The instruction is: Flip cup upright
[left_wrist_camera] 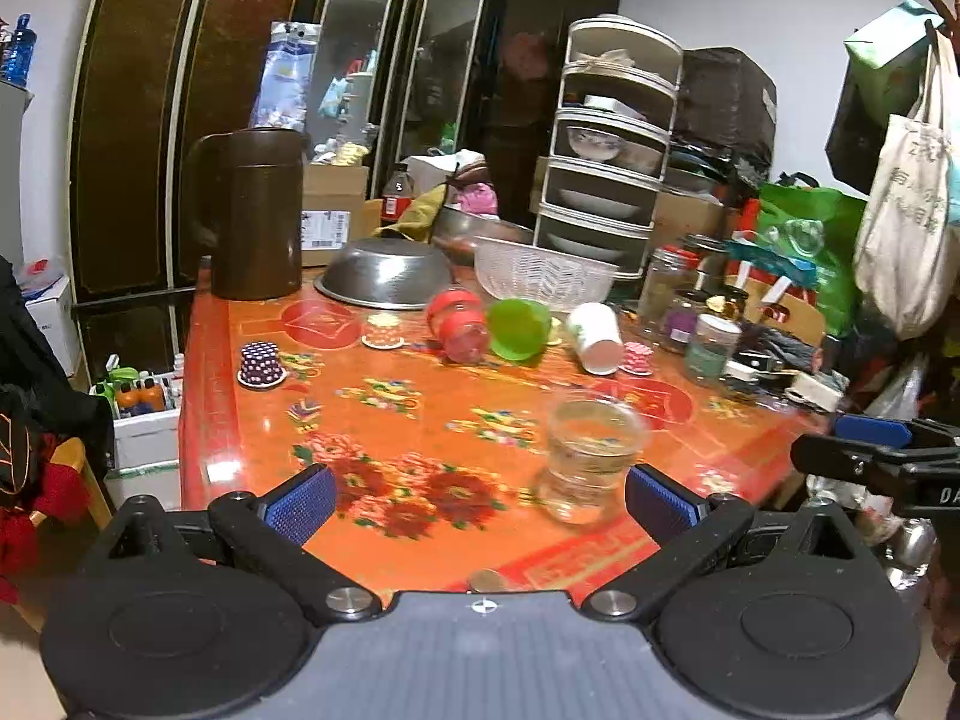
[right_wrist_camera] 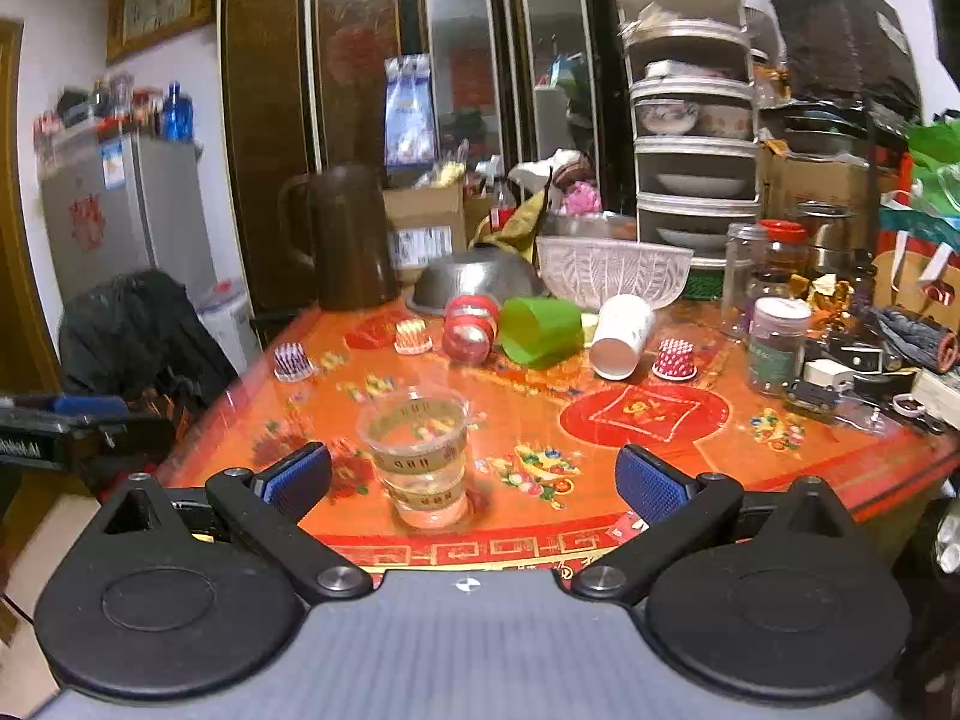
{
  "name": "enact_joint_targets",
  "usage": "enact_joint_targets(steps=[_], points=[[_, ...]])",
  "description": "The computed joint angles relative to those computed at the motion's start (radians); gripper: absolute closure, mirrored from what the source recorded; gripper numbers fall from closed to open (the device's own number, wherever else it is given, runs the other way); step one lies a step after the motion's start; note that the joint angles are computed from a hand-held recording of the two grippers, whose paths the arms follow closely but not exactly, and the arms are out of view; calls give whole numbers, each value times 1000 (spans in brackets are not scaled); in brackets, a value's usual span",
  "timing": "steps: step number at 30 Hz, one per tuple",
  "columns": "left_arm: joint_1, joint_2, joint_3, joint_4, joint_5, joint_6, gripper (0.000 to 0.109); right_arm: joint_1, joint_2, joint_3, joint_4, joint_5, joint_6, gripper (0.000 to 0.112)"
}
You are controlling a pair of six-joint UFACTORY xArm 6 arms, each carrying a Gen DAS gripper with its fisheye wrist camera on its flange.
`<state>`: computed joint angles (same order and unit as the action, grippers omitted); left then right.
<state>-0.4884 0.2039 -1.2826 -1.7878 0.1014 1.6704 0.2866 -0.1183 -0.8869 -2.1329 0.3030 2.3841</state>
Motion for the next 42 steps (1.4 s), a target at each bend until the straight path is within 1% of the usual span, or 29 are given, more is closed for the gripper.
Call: enact_joint_targets(steps=[1, 3, 4, 5, 7, 8, 11, 17, 26, 31, 34, 38, 42], points=[[-7, -13, 10, 19, -4, -21, 6, -2, -23, 15, 3, -5, 8, 10], [-15, -27, 11, -9, -6, 7, 6, -5, -56, 38, -6, -2, 26, 10], [-19, -26, 9, 6, -10, -12, 6, -4, -64, 48, -7, 8, 26, 10], [-25, -22, 7, 39, -14, -47, 6, -11, -63, 43, -2, 1, 14, 10], [-34, -5, 3, 163, -20, -169, 6, -26, -46, 28, 7, -23, -16, 10], [-36, 3, -2, 196, -20, -203, 6, -29, -40, 22, 14, -30, -30, 10], [-38, 17, -4, 248, -20, -261, 6, -30, -26, 15, -9, -39, -11, 10], [-39, 30, -8, 295, -27, -309, 6, -37, -8, -1, -62, -54, 59, 10], [-47, 39, -7, 345, -40, -352, 6, -38, -4, 2, -64, -55, 58, 10], [-48, 42, -7, 366, -40, -373, 6, -44, -3, -4, -96, -69, 94, 10], [-49, 44, -7, 368, -42, -377, 6, -45, -3, -4, -95, -70, 91, 10], [-45, 46, -7, 392, -38, -400, 6, -48, -3, -9, -137, -80, 139, 10], [-47, 50, -9, 399, -44, -407, 6, -48, -1, -11, -141, -80, 142, 10]])
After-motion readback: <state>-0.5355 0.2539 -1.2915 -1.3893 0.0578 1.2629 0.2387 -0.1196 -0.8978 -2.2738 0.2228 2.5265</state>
